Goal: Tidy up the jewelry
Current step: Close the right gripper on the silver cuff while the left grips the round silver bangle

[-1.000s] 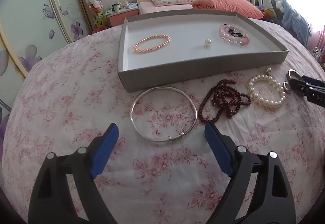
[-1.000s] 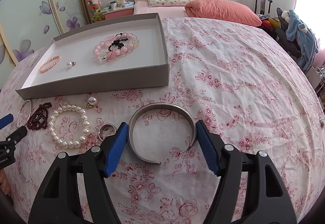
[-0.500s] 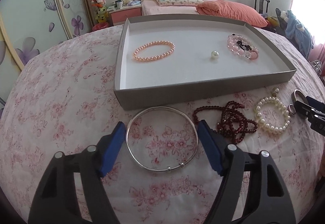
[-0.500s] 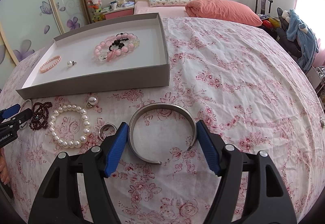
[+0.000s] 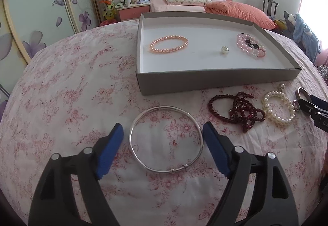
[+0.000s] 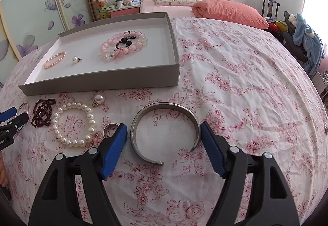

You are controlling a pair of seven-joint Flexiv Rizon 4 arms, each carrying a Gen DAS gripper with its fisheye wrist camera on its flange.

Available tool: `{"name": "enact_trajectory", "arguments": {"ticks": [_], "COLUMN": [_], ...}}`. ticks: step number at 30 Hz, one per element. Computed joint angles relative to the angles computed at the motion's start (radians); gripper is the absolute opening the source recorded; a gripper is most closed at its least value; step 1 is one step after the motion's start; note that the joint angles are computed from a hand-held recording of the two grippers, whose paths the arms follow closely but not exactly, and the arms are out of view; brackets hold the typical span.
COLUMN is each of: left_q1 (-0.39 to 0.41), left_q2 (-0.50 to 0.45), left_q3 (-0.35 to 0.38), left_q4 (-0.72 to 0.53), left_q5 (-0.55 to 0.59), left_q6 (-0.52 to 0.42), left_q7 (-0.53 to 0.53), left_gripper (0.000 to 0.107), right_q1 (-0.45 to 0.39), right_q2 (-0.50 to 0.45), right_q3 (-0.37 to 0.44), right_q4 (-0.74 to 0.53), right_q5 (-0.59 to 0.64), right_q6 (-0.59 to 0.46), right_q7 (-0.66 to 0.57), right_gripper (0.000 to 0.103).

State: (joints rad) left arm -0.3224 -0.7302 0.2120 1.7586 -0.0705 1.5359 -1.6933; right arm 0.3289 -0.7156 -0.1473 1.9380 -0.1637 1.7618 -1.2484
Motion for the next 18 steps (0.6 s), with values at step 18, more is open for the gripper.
{"name": "enact_trajectory", "arguments": {"ticks": [18], "left_q1": [-0.034], "left_q2": [0.005], "left_q3": [0.042], "left_q4": [0.013], "left_q5": [0.005], "left_q6": [0.009], "left_q7": [-0.032], "left_gripper": [0.071], "right_q1": [-0.093], "right_q2": [0.004], "right_q3": [0.095], "right_q4": [-0.001], "right_q5": [-0.004], "right_q6": [0.024], "right_q7": [-0.005], "right_gripper": [0.067]}}
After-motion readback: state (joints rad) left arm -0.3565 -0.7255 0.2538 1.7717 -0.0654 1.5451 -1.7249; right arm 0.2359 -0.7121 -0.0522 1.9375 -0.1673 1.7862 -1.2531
